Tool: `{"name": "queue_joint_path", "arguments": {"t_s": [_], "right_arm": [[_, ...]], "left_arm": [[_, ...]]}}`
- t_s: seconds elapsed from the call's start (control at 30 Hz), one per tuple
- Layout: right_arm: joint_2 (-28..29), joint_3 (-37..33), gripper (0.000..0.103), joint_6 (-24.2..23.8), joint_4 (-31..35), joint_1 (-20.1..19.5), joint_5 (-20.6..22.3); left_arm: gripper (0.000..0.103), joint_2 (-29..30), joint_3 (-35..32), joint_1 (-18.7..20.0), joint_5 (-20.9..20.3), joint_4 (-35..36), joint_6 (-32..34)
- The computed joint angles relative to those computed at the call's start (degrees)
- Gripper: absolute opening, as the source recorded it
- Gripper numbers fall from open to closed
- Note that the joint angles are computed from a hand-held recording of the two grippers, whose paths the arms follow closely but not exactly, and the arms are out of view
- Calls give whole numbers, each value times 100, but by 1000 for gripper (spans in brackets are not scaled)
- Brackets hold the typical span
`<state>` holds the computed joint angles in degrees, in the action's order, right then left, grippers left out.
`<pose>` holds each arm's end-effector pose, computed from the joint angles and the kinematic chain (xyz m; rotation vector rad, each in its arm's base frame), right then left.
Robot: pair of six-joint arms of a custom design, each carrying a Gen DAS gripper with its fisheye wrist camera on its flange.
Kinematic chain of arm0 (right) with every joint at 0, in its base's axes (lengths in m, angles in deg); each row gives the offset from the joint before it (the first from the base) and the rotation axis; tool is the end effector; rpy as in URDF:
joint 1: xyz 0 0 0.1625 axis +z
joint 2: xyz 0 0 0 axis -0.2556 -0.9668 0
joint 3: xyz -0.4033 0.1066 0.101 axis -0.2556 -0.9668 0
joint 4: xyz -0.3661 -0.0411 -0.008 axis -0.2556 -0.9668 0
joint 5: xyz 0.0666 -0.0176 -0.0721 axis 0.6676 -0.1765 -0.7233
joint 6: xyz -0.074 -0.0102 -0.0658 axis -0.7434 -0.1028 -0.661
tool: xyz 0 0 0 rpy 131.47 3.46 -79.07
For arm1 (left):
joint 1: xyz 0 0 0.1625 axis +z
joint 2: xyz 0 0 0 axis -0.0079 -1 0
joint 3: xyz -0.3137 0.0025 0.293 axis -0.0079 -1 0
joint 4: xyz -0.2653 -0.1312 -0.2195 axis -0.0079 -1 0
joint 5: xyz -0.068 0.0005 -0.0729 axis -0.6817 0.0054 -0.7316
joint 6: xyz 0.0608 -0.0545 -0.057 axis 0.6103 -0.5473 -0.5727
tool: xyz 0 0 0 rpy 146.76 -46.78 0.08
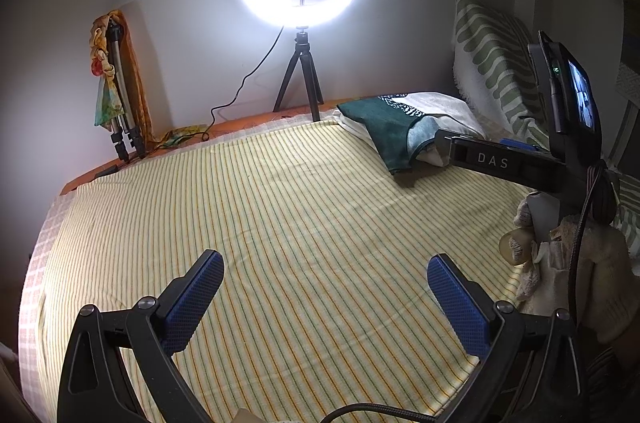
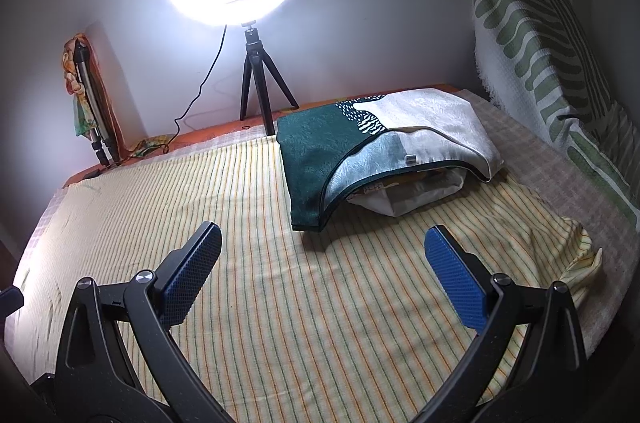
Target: Fold small clothes
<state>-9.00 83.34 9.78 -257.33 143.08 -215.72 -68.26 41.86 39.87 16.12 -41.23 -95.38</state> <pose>0.4094 -0.4313 0.0308 0.4425 -2.1736 1.2220 -0.0952 -0.3481 0.4573 0.7294 2.2927 -0.9002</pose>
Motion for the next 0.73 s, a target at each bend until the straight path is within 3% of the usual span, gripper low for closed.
{"name": "queue_joint_path", "arguments": {"t_s": [0.73], "right_arm": [[-12, 46, 103, 51, -27, 6, -14]], "left_arm": [[103, 35, 5, -78, 129, 27, -62]]}}
